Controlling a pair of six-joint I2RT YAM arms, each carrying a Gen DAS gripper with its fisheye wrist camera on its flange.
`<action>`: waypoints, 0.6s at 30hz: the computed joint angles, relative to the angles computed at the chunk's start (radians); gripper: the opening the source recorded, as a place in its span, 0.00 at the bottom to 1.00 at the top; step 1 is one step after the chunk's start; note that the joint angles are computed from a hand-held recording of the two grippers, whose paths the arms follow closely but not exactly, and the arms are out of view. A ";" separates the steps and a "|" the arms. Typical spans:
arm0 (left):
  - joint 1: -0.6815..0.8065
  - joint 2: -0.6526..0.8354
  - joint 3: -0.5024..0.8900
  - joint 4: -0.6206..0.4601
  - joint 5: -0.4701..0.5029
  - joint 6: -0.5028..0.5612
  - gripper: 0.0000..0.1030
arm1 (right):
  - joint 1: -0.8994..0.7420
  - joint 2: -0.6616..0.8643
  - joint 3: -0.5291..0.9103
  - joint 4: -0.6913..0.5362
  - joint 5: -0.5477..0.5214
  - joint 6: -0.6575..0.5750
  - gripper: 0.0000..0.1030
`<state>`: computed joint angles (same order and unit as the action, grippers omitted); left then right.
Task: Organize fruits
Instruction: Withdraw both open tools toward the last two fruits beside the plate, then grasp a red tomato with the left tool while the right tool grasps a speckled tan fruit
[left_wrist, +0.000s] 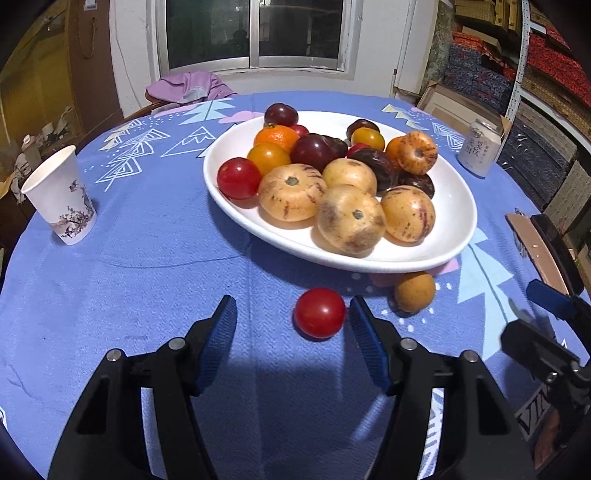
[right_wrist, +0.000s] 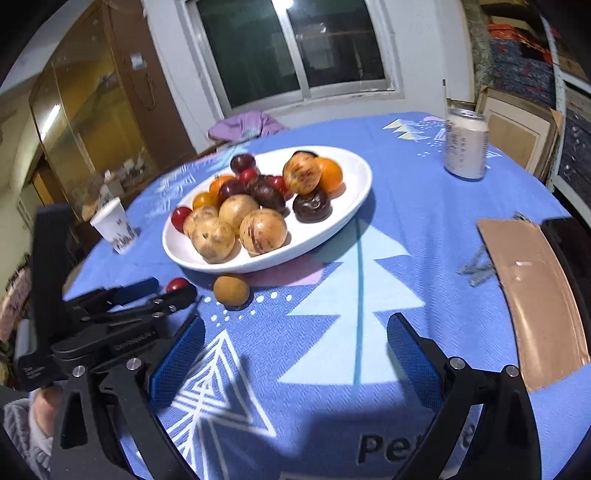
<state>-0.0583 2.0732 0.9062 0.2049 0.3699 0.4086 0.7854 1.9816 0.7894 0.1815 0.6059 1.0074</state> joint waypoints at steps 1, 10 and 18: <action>-0.001 0.000 0.000 0.005 -0.010 0.002 0.61 | -0.007 0.014 0.028 -0.025 -0.004 -0.016 0.97; 0.018 0.027 0.050 -0.026 -0.029 0.020 0.61 | -0.025 0.139 0.243 -0.151 -0.029 -0.201 0.91; 0.032 0.054 0.096 -0.085 0.011 0.035 0.55 | -0.081 0.176 0.272 -0.109 -0.143 -0.237 0.67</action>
<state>-0.0268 2.1273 1.0021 0.1197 0.3810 0.4434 0.7048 2.1572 1.0615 0.0727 0.4632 0.7702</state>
